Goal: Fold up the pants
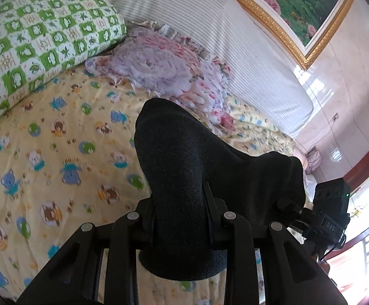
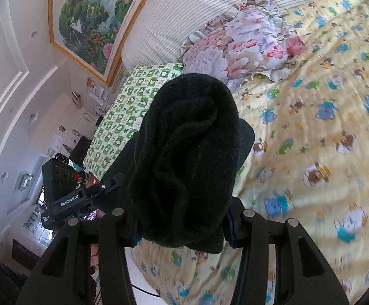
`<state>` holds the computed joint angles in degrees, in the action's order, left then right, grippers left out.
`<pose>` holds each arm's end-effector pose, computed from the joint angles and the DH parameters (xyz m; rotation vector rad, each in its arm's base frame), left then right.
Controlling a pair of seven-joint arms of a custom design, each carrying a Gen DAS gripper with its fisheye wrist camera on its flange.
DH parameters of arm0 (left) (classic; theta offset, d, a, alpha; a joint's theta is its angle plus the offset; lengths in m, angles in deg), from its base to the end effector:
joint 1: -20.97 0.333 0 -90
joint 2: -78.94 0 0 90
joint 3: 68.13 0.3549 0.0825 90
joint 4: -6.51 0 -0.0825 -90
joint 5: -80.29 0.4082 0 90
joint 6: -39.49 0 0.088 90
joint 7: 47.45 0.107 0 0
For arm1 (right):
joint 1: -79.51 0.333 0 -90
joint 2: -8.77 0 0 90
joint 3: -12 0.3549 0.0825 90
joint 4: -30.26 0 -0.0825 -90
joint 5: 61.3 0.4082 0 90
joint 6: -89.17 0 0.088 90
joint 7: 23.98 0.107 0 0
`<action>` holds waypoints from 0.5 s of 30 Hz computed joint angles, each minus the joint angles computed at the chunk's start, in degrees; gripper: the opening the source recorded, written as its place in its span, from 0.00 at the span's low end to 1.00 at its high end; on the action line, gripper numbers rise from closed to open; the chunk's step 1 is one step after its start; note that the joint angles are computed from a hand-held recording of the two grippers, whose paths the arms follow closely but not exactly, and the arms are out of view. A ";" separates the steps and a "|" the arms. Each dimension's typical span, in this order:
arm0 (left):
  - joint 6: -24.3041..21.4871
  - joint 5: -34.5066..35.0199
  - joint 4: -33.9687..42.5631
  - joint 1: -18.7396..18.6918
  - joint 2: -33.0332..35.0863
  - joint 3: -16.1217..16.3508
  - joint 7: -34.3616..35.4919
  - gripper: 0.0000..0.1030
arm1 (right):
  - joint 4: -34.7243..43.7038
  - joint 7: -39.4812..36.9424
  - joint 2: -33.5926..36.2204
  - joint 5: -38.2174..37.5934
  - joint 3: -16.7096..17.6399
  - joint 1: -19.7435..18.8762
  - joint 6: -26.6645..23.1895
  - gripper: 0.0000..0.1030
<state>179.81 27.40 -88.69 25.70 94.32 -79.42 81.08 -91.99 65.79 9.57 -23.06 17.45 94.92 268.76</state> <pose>0.7104 -0.0663 0.5413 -1.7852 2.1450 -1.3927 0.5820 0.1637 0.5319 -1.2895 1.7444 -0.3076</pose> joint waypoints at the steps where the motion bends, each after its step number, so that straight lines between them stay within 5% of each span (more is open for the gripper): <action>1: 0.47 0.69 0.95 -0.26 0.73 0.14 -0.48 0.27 | 0.75 -0.13 0.57 -0.11 -0.14 -0.15 -0.31 0.49; 8: 1.88 6.14 7.62 -0.69 5.88 0.09 -4.72 0.27 | 8.14 -1.32 6.14 -1.22 2.17 -4.85 -3.46 0.49; 15: 1.33 13.45 16.19 -0.68 12.52 -0.40 -10.80 0.27 | 14.60 3.97 11.64 -10.05 3.48 -7.99 -5.93 0.49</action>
<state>181.14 40.85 -72.49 25.02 106.85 -79.83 70.28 -77.38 69.76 21.21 -33.11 20.93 86.93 262.83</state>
